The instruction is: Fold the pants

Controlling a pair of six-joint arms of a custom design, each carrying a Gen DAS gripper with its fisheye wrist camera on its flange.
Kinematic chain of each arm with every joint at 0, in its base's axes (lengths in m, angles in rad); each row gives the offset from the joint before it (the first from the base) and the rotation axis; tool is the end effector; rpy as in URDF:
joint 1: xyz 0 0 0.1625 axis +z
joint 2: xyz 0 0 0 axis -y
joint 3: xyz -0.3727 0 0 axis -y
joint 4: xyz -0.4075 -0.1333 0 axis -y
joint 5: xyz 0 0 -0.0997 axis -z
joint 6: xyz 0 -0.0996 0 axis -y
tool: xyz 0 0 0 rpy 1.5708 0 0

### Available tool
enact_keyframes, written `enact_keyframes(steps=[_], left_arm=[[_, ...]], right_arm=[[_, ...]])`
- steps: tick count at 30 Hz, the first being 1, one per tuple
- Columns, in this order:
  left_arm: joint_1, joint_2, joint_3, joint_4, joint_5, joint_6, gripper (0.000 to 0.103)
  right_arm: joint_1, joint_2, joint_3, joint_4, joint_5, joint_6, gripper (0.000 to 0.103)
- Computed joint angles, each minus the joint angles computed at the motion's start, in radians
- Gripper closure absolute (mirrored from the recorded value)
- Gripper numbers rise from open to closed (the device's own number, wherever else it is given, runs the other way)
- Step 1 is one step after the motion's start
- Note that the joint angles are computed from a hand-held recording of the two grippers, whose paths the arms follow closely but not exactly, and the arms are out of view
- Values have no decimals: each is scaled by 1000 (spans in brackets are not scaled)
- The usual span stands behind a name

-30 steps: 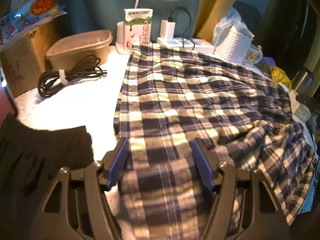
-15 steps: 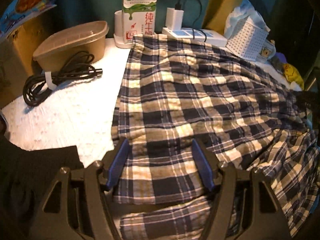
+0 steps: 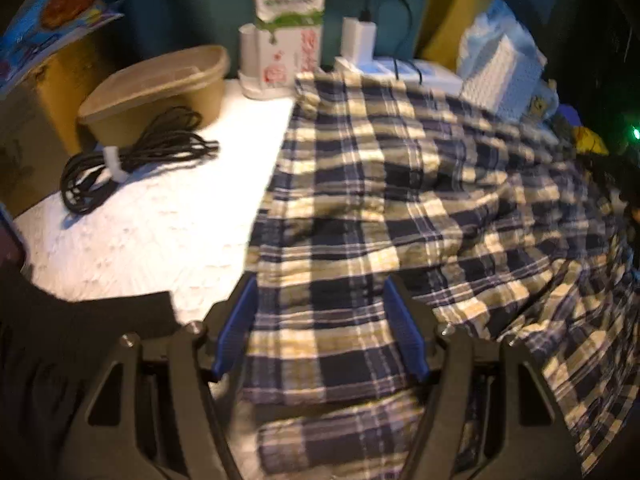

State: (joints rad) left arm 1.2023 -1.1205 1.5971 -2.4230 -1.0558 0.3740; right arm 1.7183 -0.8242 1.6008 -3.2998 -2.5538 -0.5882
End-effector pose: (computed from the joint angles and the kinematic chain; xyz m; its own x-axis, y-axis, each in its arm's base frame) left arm -0.0636 -0.6710 0.2670 -0.6939 0.4520 -0.5605 0.6323 0.7549 -0.1741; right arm 0.1449 -0.6322 0.1997 -0.4920 0.1720 0.8535 -0.4305 0.8040 -0.4102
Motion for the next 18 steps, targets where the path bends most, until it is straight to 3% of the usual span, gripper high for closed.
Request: enact_keyframes(steps=[2, 8, 18], left_arm=[[1, -35, 24, -24, -37, 5, 37], [-20, -179, 152, -45, -85, 2, 30], [-49, -479, 431, 28, -182, -10, 27]], right_arm=[[17, -55, 66, 5, 36, 28, 43], [88, -172, 257, 3, 52, 62, 43], [181, -290, 504, -49, -15, 167, 43]])
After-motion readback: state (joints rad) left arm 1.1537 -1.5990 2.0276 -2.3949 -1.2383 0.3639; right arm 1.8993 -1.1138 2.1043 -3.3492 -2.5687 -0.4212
